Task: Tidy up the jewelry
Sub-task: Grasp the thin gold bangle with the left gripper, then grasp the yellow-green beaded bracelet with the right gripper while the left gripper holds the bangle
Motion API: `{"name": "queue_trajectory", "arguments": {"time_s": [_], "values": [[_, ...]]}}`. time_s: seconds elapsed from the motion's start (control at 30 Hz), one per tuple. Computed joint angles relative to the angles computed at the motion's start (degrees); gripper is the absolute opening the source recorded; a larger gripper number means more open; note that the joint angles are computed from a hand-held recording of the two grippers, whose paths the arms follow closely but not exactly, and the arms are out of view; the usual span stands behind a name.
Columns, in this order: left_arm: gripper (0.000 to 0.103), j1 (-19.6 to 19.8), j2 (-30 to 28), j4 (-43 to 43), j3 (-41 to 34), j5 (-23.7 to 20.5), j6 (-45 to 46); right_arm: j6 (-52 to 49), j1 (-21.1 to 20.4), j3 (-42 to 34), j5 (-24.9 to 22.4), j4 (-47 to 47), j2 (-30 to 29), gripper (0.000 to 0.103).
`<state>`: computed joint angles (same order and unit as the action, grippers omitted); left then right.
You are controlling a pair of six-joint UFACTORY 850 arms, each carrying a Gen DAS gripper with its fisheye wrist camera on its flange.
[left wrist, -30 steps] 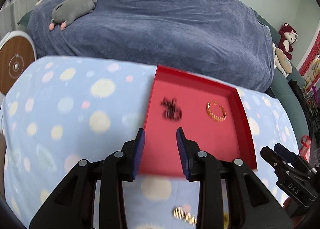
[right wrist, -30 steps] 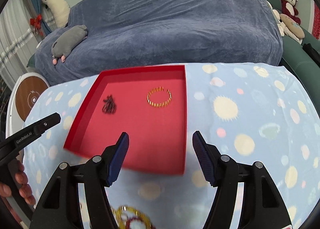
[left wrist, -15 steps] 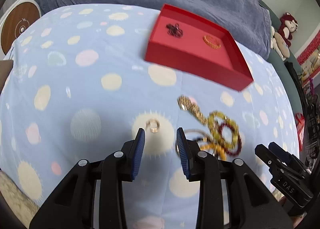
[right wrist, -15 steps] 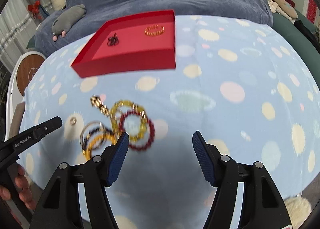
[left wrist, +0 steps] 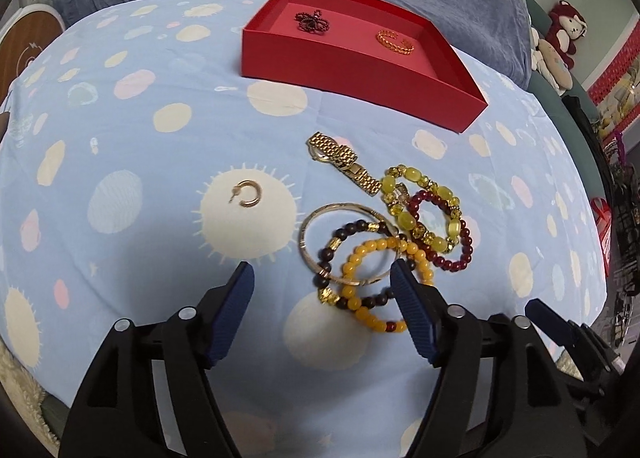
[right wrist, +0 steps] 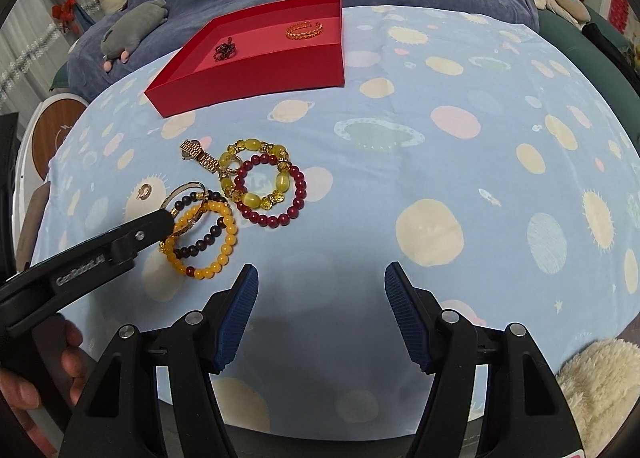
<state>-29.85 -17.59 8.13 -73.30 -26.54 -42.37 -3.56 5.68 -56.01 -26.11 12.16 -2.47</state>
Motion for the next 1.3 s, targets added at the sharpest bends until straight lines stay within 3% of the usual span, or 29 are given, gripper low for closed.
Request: {"name": "queue_trajectory", "arguments": {"time_s": [0.13, 0.3, 0.43, 0.73, 0.97, 1.07, 1.13, 1.2, 1.3], "values": [[0.070, -0.18, -2.18, -1.07, -1.94, -0.42, 1.29, -0.34, -0.32, -0.05, -0.19, 0.75, -0.35, 0.063], [0.070, -1.26, -3.80, 4.77, -3.62, -1.51, -1.38, -0.66, -0.58, -0.23, -0.57, 1.35, -0.84, 0.063], [0.059, -1.63, -3.90, 7.66, -3.68, -1.65, -2.73, -0.90, -0.57, -0.45, -0.76, 1.51, -1.20, 0.063], [0.059, -0.86, -1.37, 8.07, -1.44, -0.43, -5.06, -2.24, -0.54, -1.15, -0.85, 2.63, -1.75, 0.063], [0.059, 0.42, 1.96, 10.38, 1.01, -0.45, -8.32, -3.01, 0.66, -5.91, 0.17, 3.33, -5.18, 0.063], [0.059, 0.94, 2.71, 10.70, 1.85, -0.64, -9.16, -2.88, 1.15, -8.57, 0.16, 3.20, -7.56, 0.057], [0.059, 1.36, 2.91, 9.71, 2.15, -0.68, -8.66, -2.52, 1.49, -10.14, -0.28, 2.39, -9.08, 0.044], [0.059, 1.56, 3.09, 9.38, 2.50, -0.55, -8.66, -2.05, 1.74, -11.53, -0.74, 1.65, -10.57, 0.038], [0.059, 1.79, 3.18, 8.81, 2.77, -0.39, -8.31, -0.97, 2.07, -12.86, -0.91, 0.38, -12.14, 0.035]]}}
